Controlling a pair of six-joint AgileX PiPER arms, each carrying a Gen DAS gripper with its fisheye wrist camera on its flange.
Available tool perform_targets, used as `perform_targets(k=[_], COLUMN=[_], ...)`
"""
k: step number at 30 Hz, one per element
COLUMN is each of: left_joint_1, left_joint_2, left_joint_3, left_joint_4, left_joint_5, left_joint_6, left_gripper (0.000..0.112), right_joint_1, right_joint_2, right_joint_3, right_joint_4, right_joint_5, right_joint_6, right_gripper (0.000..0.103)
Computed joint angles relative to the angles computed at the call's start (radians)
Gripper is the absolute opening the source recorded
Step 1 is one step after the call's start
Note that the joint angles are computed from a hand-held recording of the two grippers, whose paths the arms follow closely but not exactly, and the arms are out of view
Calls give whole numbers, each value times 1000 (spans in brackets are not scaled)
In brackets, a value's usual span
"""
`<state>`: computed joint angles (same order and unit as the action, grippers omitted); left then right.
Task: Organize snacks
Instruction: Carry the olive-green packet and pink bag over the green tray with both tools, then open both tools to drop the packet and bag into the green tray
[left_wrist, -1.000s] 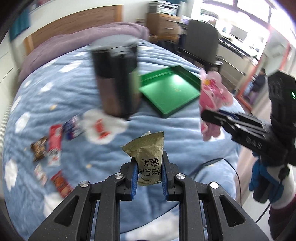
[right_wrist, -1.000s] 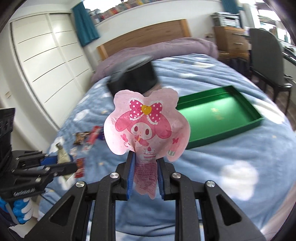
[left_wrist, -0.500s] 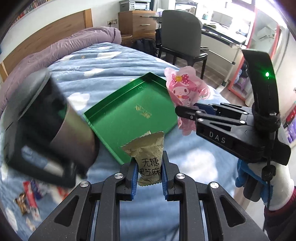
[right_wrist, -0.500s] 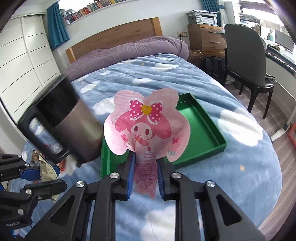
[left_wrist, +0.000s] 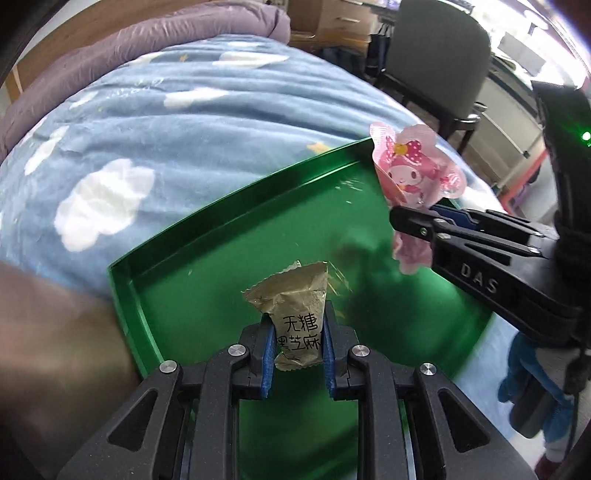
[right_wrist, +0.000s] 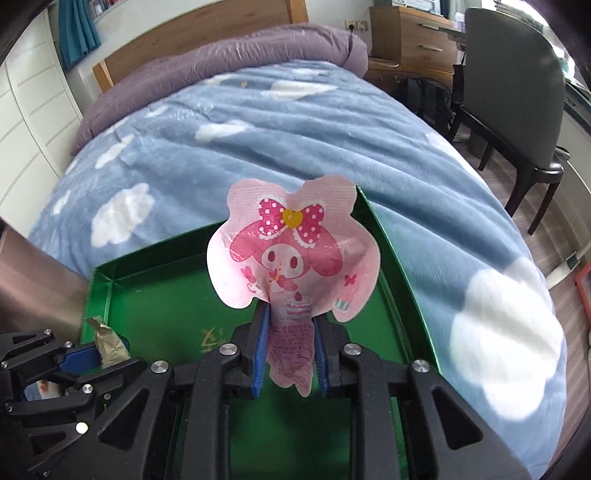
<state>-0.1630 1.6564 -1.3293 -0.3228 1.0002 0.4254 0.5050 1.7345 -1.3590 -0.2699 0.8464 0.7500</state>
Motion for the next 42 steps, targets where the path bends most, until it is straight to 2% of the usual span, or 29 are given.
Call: perform_targets(k=[8, 16, 17, 18, 19, 20, 21, 22, 25, 30, 35, 39, 42], left_joint_1=[-15, -39, -45, -49, -49, -48, -47, -44, -43, -44, -49, -25, 5], left_joint_2=[116, 128, 130, 127, 128, 134, 134, 137, 138, 113, 47, -50, -141], left_joint_3=[-65, -76, -80, -76, -77, -84, -85, -88, -95, -104, -114, -138, -156], left_joint_4=[16, 47, 61, 70, 71, 69, 68, 65, 74, 102, 112, 65, 23], left_joint_5=[-19, -33, -37, -42, -43, -35, -31, -30, -23, -14, 26, 112, 189], left_joint_6=[-78, -112, -121, -127, -127, -127, -131, -130, -137, -160, -155, -111, -65], left_gripper=[18, 19, 20, 22, 26, 35, 39, 39, 43, 48, 48, 48, 48], right_joint_1=[-34, -44, -44, -42, -43, -44, -45, -47, -45, -32, 14, 84, 167], right_joint_2=[100, 109, 104, 102, 101, 97, 88, 82, 70, 14, -73, -167, -226], right_joint_3=[-101, -106, -97, -91, -85, -77, -63, -54, -41, -7, -9, -38, -95], right_joint_4=[35, 36, 32, 26, 24, 21, 17, 16, 4, -12, -64, -151, -224], right_joint_5=[42, 37, 34, 34, 35, 33, 24, 19, 30, 29, 94, 204, 327], right_joint_6=[-105, -112, -104, -96, -92, -85, -71, -65, -52, -15, 42, 129, 194], right_gripper=[41, 43, 47, 58, 65, 69, 78, 86, 100, 102, 103, 103, 103])
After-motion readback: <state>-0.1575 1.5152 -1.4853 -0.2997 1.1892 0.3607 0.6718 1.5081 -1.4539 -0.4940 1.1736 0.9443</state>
